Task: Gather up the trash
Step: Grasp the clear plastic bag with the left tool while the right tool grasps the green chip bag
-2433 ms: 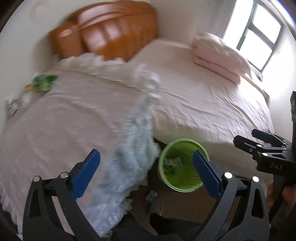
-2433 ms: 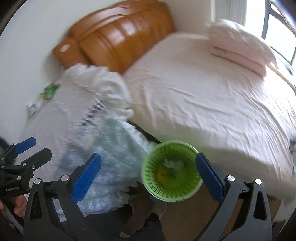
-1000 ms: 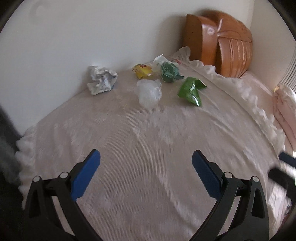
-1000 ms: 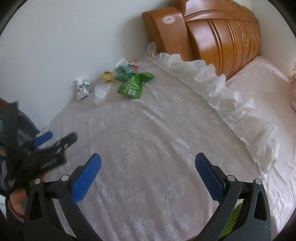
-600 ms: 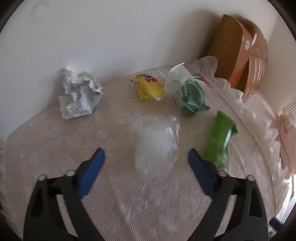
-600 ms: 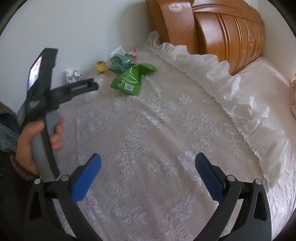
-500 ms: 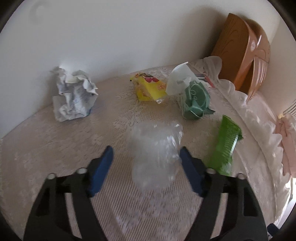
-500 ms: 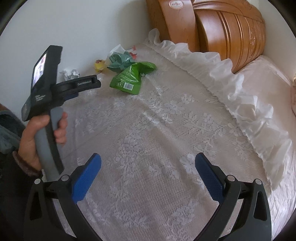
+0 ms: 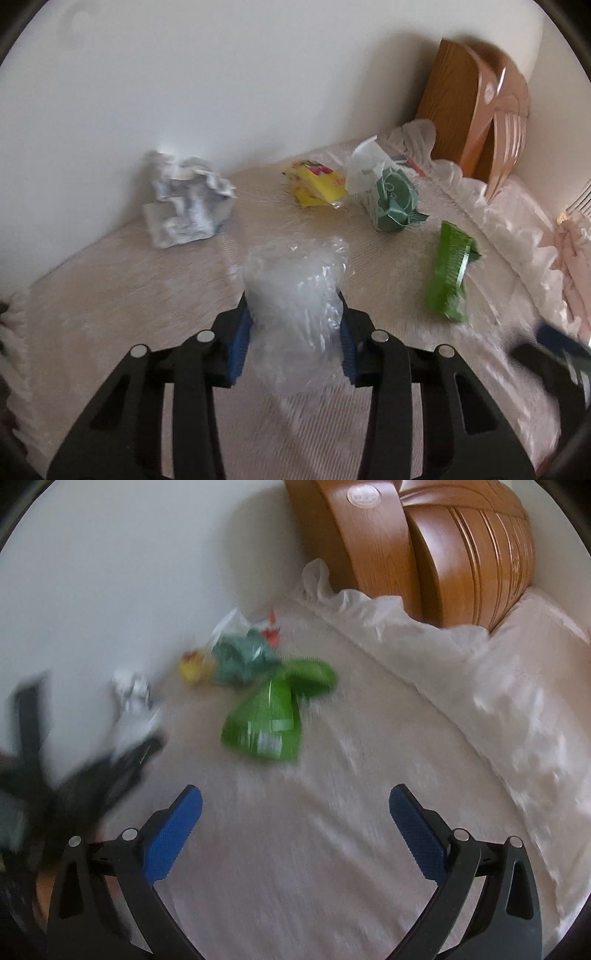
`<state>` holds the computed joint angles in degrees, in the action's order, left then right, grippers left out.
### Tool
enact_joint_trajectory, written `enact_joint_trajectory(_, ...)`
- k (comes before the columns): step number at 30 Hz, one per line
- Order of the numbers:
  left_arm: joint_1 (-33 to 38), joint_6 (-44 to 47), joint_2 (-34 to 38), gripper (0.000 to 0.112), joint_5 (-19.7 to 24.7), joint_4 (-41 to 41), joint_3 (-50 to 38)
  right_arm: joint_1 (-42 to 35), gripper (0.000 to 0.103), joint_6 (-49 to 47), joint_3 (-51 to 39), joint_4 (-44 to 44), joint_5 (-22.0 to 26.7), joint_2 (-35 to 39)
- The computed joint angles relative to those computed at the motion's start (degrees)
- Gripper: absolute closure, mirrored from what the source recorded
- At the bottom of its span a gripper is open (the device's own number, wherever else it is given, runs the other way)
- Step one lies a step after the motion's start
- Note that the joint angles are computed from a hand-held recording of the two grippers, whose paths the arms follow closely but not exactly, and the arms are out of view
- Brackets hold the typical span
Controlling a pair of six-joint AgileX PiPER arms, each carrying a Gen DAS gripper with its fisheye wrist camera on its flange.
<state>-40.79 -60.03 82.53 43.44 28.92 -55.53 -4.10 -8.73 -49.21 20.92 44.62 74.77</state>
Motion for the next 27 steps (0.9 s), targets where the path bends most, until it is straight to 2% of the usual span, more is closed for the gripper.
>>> enact_joint_trajectory(2, -1.1, -0.7, -3.4, 0.073, 1.3, 0.4, 1.8, 0.8, 0.002, 1.5, -2.9, 1.0, -1.5, 4.7)
enact_joint_trajectory(5, -4.1, -2.9, -8.6, 0.073, 5.3, 1.6, 4.3, 3.8, 0.002, 7.3, -7.4, -2.9, -4.0, 10.1)
enact_joint_trajectory(12, -8.3, -6.4, -18.8, 0.073, 10.5, -1.4, 9.7, 10.8, 0.003, 25.7, -13.8, -19.5, -6.1, 18.4)
enact_joint_trajectory(13, -8.8, -6.9, -18.3, 0.073, 10.8, -1.0, 9.6, 11.3, 0.005, 26.9, -14.6, -20.5, -6.0, 19.4)
enact_joint_trajectory(15, -10.5, -8.0, -18.6, 0.073, 12.0, -0.6, 9.9, 11.6, 0.018, 27.2, -14.8, -20.9, -5.9, 20.0)
enact_joint_trajectory(17, -10.9, -8.8, -19.2, 0.073, 11.6, -1.3, 10.5, 12.3, 0.024, 27.4, -14.4, -22.4, -6.8, 20.0)
enact_joint_trajectory(19, -10.7, -9.0, -19.4, 0.073, 11.1, -2.3, 10.8, 12.9, 0.039, 25.9, -13.9, -23.3, -7.3, 19.5)
enact_joint_trajectory(20, -10.9, -9.2, -19.3, 0.073, 11.1, -2.5, 11.0, 12.9, 0.053, 24.9, -13.5, -22.5, -7.7, 19.3)
enact_joint_trajectory(27, -14.1, -11.7, -19.3, 0.073, 11.8, -2.4, 11.4, 10.4, 0.055, 16.7, -10.6, -15.4, -7.8, 15.5)
